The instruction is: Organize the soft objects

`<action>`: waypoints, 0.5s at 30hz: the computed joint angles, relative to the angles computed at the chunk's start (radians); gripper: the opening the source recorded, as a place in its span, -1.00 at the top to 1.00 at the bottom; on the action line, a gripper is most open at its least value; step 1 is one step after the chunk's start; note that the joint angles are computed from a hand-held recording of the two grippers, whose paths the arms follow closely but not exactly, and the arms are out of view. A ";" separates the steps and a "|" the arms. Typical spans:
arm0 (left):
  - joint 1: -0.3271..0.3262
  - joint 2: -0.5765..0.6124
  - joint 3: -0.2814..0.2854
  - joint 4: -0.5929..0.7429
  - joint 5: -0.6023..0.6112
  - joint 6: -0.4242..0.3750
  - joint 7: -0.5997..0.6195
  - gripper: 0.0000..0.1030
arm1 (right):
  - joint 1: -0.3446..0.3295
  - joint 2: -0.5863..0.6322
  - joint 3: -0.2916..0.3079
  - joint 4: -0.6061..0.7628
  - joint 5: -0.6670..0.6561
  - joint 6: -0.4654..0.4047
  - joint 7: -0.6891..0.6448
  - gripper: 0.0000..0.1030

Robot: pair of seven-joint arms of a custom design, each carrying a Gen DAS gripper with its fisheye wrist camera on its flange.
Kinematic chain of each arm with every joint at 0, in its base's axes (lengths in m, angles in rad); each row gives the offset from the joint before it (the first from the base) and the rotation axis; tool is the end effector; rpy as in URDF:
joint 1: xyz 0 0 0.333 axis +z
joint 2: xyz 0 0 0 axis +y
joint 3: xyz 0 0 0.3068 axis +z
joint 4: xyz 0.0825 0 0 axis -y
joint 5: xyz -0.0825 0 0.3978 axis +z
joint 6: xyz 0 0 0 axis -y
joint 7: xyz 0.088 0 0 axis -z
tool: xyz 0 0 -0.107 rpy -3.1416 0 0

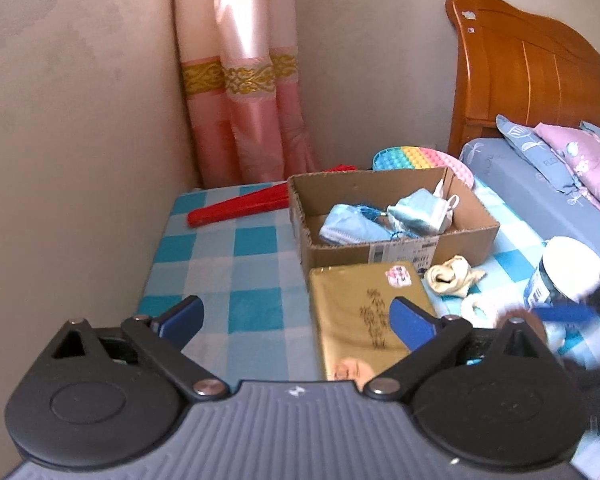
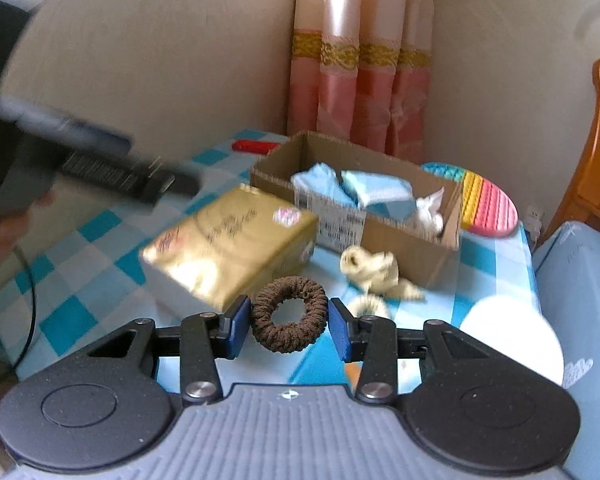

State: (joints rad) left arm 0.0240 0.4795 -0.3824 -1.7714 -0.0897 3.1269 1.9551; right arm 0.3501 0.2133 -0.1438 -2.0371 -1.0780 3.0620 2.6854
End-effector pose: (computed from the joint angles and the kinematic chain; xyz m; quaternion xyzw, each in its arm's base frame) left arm 0.6827 -0.2049 0.3990 -0.4459 0.7777 -0.3667 0.2486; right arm 0.5903 0.1986 0.3864 -0.6900 0.5915 -0.2909 0.2992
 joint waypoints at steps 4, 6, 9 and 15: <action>0.017 -0.045 -0.001 -0.051 -0.012 -0.017 -0.008 -0.93 | -0.067 0.047 0.067 0.067 0.226 0.014 -0.228 0.09; 0.032 -0.063 -0.011 -0.061 -0.027 -0.047 0.005 -0.93 | -0.094 0.078 0.100 0.114 0.321 0.009 -0.333 0.09; 0.035 -0.084 -0.011 -0.078 -0.052 -0.060 0.028 -0.93 | -0.150 0.127 0.171 0.189 0.476 -0.015 -0.490 0.08; 0.082 -0.115 -0.064 -0.122 -0.137 -0.050 0.112 -0.93 | -0.198 0.259 0.243 0.400 0.678 -0.100 -0.695 0.08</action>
State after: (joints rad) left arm 0.1057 0.3647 -0.4468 -1.8936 -0.2270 3.0764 2.0672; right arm 0.1522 0.4720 0.0991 -1.6369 -0.4002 2.9619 1.9899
